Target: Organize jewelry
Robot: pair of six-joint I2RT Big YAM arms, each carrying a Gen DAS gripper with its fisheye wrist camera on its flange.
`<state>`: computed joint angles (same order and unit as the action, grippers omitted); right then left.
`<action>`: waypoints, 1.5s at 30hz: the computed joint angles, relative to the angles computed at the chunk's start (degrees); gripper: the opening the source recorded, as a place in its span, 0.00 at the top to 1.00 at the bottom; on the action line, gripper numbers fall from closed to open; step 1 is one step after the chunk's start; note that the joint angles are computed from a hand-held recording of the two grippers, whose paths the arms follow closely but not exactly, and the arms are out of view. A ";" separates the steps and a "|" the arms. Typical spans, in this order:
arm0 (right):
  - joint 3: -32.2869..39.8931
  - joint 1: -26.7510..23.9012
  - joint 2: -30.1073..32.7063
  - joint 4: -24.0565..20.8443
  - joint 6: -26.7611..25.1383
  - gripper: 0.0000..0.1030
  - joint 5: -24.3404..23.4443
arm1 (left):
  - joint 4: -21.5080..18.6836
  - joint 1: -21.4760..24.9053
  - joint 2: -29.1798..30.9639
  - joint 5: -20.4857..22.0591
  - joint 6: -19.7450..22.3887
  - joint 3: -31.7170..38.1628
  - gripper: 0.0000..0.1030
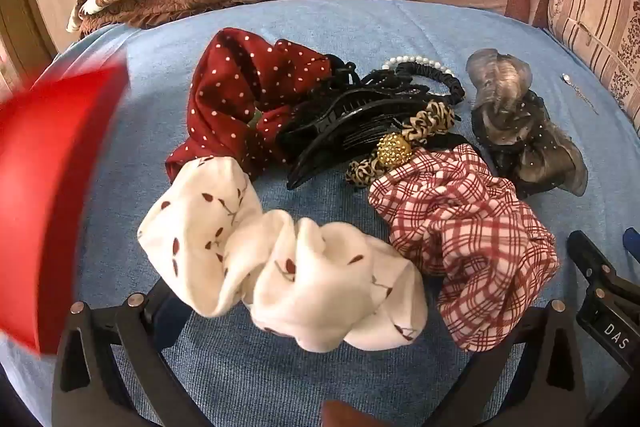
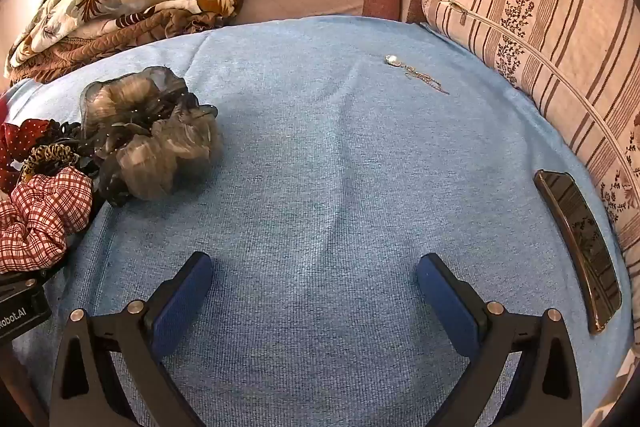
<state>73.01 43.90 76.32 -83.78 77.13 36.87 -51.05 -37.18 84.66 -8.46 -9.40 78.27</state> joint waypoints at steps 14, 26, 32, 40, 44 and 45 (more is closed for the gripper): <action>-0.76 0.26 -0.44 0.43 0.43 0.00 -0.35 | 1.02 0.24 -0.23 -0.27 0.58 -0.75 0.00; -0.64 0.01 -0.36 0.52 0.12 0.00 -0.42 | 0.61 0.38 -0.12 -0.20 0.67 -0.33 0.00; -0.66 0.03 -0.54 -0.04 0.17 0.00 -0.62 | 0.66 0.46 -0.18 -0.04 0.64 -0.37 0.00; -0.91 -1.55 -2.16 1.72 0.19 0.00 -5.93 | -4.29 1.34 -0.07 3.49 5.55 1.46 0.00; 0.21 -0.29 -1.03 0.11 1.77 0.00 -5.41 | -5.18 1.65 -2.35 4.72 6.15 -0.07 0.00; 0.49 -0.11 -0.89 -0.28 1.73 0.00 -5.28 | -5.26 1.53 -3.35 4.56 5.71 -0.72 0.00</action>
<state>73.51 43.79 75.43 -84.06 78.86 31.60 -56.31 -35.66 81.30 -3.90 -3.70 77.55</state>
